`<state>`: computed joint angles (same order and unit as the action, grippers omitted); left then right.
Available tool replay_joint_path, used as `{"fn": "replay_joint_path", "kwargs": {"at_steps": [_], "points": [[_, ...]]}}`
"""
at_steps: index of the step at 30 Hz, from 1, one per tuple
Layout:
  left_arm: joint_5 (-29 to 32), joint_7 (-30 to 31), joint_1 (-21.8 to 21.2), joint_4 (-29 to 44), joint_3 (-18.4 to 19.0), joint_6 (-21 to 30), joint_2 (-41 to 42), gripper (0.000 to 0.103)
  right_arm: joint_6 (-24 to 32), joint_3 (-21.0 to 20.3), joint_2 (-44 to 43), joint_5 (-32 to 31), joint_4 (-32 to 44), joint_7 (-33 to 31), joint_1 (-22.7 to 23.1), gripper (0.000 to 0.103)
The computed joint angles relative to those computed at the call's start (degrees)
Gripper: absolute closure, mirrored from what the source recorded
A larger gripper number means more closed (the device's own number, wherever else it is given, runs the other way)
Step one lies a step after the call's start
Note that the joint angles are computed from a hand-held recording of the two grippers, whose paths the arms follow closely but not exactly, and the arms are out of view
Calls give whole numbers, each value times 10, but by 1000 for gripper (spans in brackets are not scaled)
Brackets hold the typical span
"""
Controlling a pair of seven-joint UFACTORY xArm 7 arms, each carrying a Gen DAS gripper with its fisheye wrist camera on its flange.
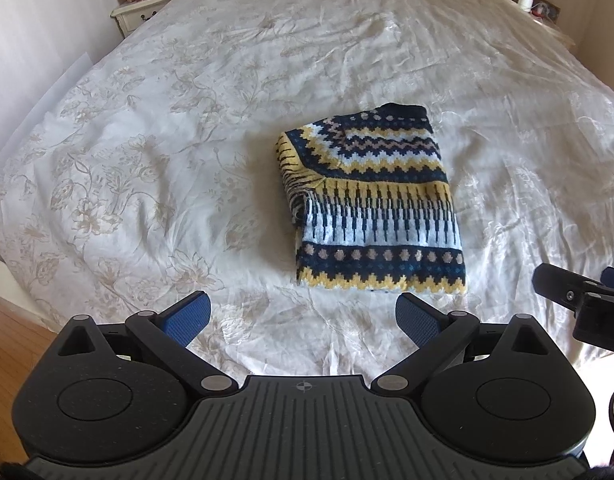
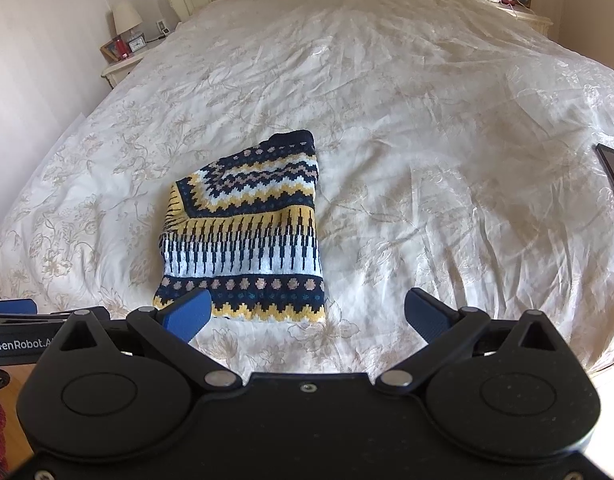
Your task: Fold small clothes
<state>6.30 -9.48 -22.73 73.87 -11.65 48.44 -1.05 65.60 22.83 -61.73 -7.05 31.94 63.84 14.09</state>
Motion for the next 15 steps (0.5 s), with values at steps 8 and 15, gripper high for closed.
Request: {"fn": "replay_joint_path", "kwargs": {"at_steps": [8,15], "points": [[1,1,-2,24,2,11,23,2,-13,-12,11,-1,-5,-6,-3,1],[1,0,-6,54,5,23,50,2,-23,-25,22,0,-9,-13,-11,1]]}}
